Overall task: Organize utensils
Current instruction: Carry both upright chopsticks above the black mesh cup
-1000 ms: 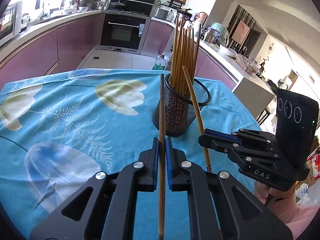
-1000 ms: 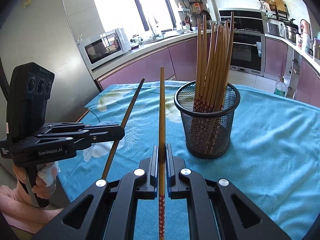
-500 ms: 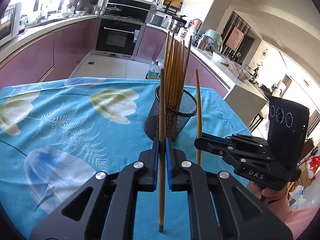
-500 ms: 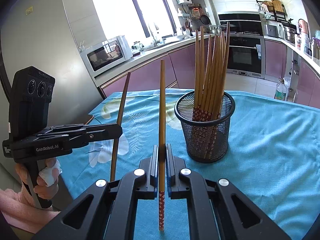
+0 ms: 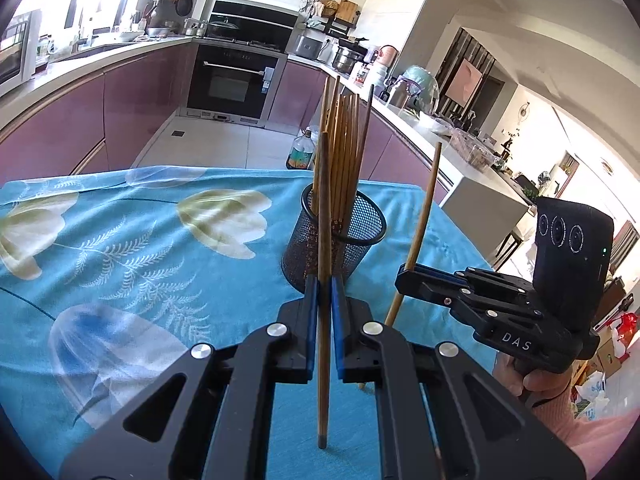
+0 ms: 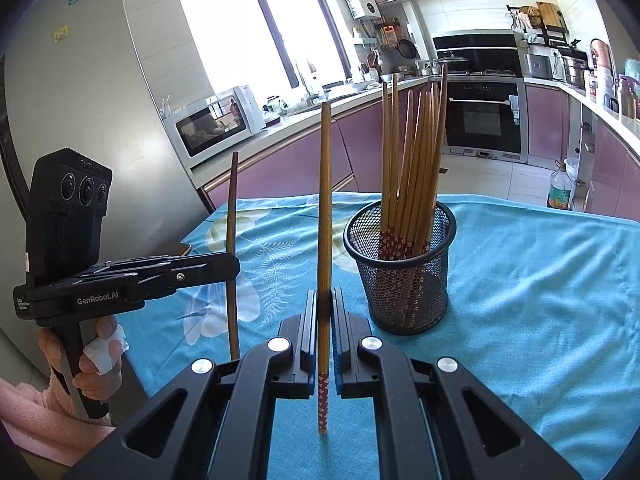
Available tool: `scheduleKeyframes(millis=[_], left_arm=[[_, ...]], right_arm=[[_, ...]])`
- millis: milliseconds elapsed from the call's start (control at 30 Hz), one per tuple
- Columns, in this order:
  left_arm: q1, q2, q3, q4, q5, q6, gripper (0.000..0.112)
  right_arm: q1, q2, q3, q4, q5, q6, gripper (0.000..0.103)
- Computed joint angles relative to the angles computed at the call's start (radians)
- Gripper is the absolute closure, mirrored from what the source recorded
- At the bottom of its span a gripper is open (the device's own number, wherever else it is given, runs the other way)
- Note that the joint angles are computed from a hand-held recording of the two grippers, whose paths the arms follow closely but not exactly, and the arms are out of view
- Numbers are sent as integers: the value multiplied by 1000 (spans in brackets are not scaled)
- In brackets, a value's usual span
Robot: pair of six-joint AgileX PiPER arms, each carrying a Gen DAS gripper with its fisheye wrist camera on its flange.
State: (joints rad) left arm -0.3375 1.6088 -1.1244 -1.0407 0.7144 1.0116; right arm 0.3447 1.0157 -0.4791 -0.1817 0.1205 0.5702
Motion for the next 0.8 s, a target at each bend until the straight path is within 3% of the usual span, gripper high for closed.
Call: scheduleKeyframes(millis=[100, 400, 800], left_arm=[[4, -3, 2, -8, 4, 8, 105], [8, -15, 6, -26, 11, 23, 105], [4, -21, 4, -45, 10, 36, 105]], right_arm=[[-5, -7, -2, 17, 2, -19, 97], [12, -22, 0, -190, 6, 194, 97], [6, -27, 3, -248, -2, 249, 97]])
